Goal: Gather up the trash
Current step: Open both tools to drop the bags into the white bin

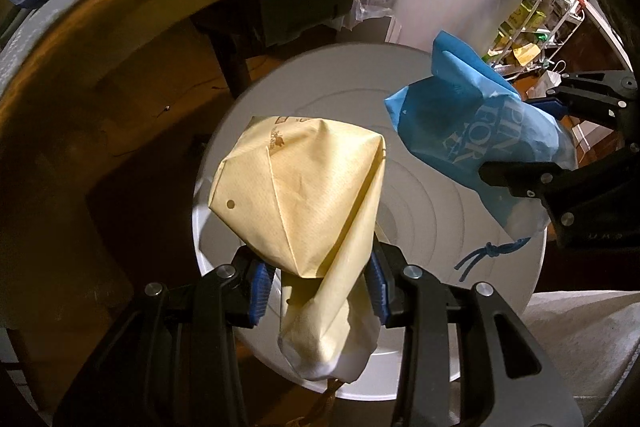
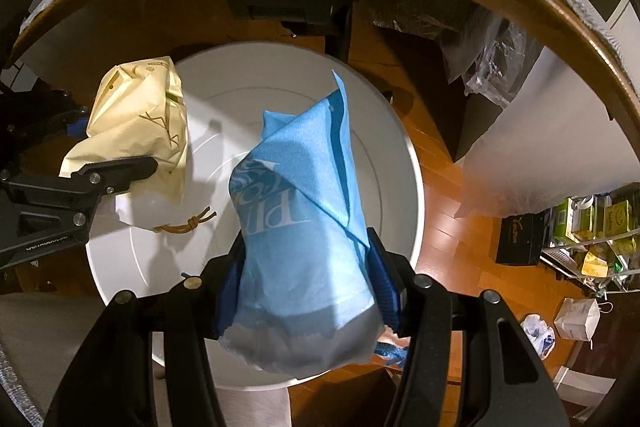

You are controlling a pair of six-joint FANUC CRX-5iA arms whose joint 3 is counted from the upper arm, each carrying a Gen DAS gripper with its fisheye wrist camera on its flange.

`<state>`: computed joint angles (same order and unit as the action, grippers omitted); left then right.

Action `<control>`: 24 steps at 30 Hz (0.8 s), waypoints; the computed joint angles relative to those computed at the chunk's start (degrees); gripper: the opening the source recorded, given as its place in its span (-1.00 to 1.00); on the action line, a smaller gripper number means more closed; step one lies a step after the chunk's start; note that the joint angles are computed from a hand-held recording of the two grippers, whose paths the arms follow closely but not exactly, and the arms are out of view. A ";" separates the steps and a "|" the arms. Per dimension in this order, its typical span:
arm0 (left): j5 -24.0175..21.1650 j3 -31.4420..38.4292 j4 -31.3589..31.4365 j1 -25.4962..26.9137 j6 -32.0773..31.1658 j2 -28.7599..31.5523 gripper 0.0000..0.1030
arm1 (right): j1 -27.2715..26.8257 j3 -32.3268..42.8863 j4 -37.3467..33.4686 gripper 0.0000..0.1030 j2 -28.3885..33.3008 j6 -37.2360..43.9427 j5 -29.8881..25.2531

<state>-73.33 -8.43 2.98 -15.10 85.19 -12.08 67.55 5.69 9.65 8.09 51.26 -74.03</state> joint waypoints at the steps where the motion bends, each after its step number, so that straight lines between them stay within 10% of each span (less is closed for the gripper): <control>1: -0.11 0.10 -0.08 -0.23 0.13 0.16 -0.20 | -0.01 0.01 -0.15 0.07 0.06 0.14 -0.08; 24: -2.50 -0.54 2.60 0.00 -4.57 2.43 -0.20 | -1.82 0.19 -3.07 0.07 1.72 2.99 -1.16</control>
